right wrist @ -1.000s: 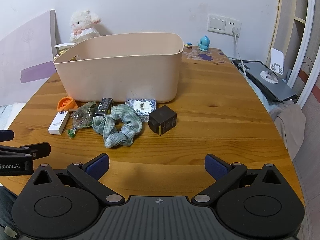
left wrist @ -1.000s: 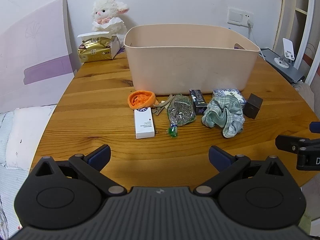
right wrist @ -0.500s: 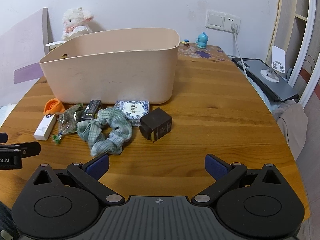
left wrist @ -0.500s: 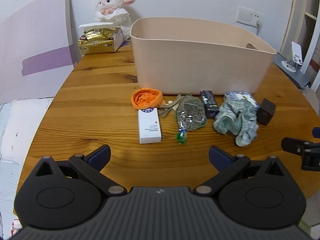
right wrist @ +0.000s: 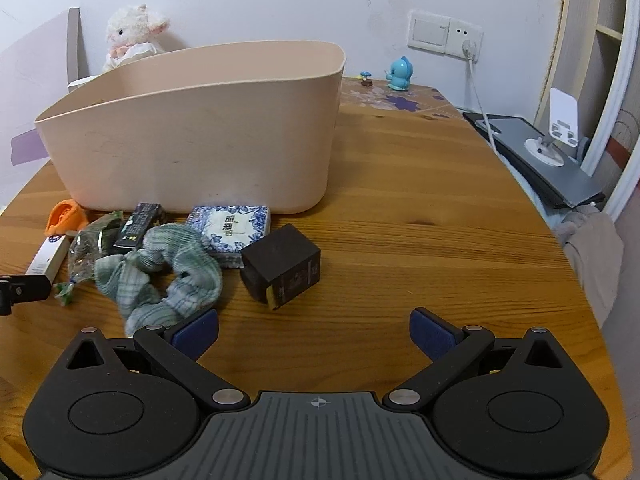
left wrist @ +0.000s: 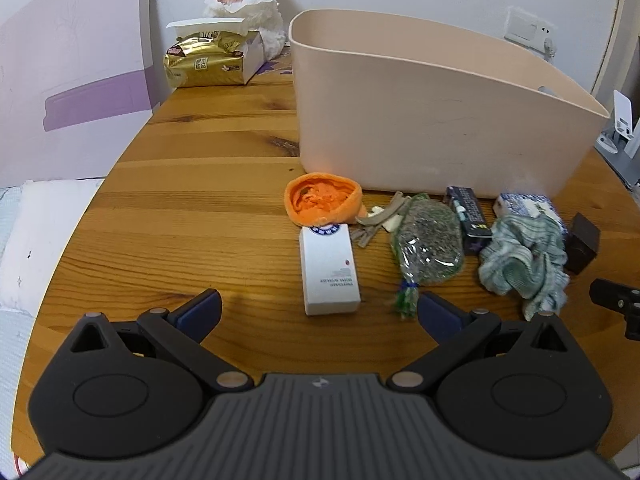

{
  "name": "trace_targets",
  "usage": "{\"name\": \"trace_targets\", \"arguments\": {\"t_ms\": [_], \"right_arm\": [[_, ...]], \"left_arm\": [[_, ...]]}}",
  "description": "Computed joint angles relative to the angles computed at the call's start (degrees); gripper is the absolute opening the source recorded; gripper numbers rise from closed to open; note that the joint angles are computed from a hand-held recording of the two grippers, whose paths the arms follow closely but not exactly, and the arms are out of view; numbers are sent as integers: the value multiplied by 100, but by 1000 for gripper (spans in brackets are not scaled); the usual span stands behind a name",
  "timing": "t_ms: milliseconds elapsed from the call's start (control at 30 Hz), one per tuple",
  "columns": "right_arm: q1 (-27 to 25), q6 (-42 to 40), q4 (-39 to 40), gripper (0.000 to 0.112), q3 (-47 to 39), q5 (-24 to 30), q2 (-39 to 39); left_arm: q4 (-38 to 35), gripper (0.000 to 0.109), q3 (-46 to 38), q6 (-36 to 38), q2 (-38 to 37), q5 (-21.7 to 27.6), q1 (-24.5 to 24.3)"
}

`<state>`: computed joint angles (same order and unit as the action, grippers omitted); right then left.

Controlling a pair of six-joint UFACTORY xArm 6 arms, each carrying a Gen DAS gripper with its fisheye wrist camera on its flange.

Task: Organize objects
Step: 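Move both tools toward the white medicine box and black cube box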

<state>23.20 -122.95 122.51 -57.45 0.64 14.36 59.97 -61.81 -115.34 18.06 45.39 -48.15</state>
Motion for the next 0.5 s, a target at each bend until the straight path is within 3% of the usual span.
{"name": "trace_targets", "arguments": {"t_ms": [400, 500], "right_arm": [[-149, 701, -1130, 102, -459, 314, 629], [-161, 725, -1266, 102, -568, 434, 729]], "left_arm": [[37, 103, -145, 105, 247, -172, 306], [-32, 94, -229, 273, 340, -213, 388]]}}
